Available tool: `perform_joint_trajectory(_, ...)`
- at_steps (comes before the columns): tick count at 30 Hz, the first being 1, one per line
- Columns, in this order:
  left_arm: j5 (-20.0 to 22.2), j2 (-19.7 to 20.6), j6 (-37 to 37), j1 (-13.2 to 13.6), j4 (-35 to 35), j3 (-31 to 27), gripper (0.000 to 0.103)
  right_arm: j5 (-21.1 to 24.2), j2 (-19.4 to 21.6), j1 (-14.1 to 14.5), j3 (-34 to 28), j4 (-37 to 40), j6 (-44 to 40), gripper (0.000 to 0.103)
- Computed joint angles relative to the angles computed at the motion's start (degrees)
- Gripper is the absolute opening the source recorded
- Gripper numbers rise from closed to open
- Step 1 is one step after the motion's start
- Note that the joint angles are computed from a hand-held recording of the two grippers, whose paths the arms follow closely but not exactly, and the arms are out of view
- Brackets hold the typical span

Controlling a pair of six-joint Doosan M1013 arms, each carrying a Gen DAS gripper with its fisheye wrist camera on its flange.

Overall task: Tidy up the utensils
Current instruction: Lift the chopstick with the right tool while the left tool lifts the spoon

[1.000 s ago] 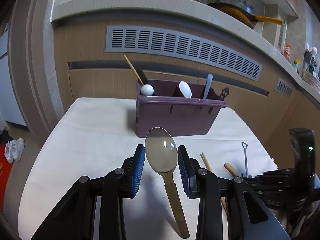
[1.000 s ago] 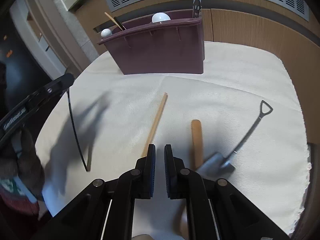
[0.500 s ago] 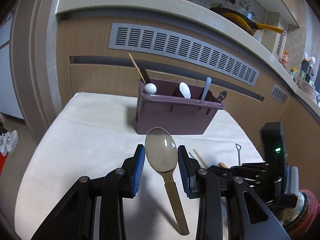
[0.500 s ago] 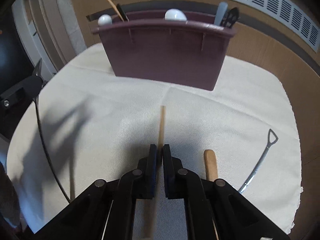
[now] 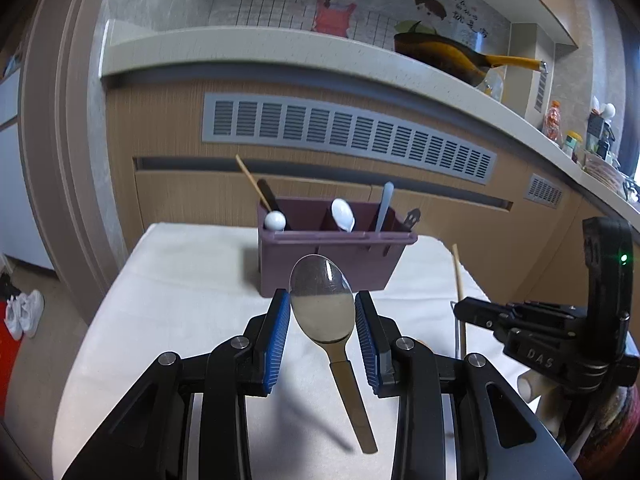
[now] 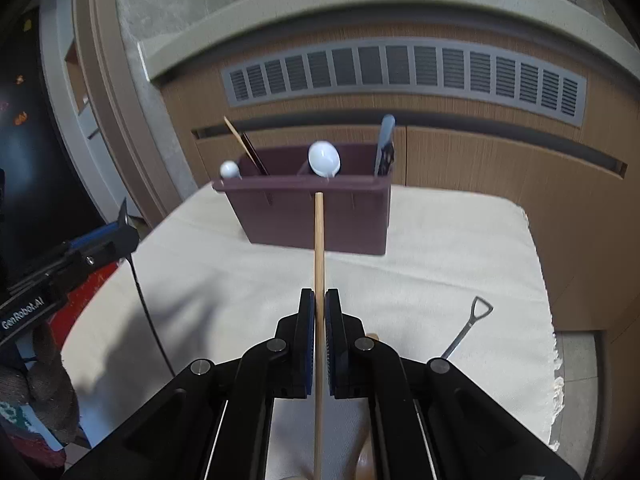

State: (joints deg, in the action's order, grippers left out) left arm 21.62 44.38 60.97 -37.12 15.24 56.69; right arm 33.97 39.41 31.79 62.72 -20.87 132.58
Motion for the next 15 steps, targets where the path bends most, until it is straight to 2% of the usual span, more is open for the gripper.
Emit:
perform_joint_trajectory(5, 0.26, 0.00, -2.42, -0.20, 2.85, -0.42, 0.034, -1.66, -1.05, -0.18, 0.88, -1.76, 1.84, 0.005)
perform_joint_trajectory(15, 0.61, 0.46, -3.12, 0.00, 3.46, -1.50, 0.034, -3.11, -1.36, -0.36, 1.32, -4.22, 4.40, 0.005)
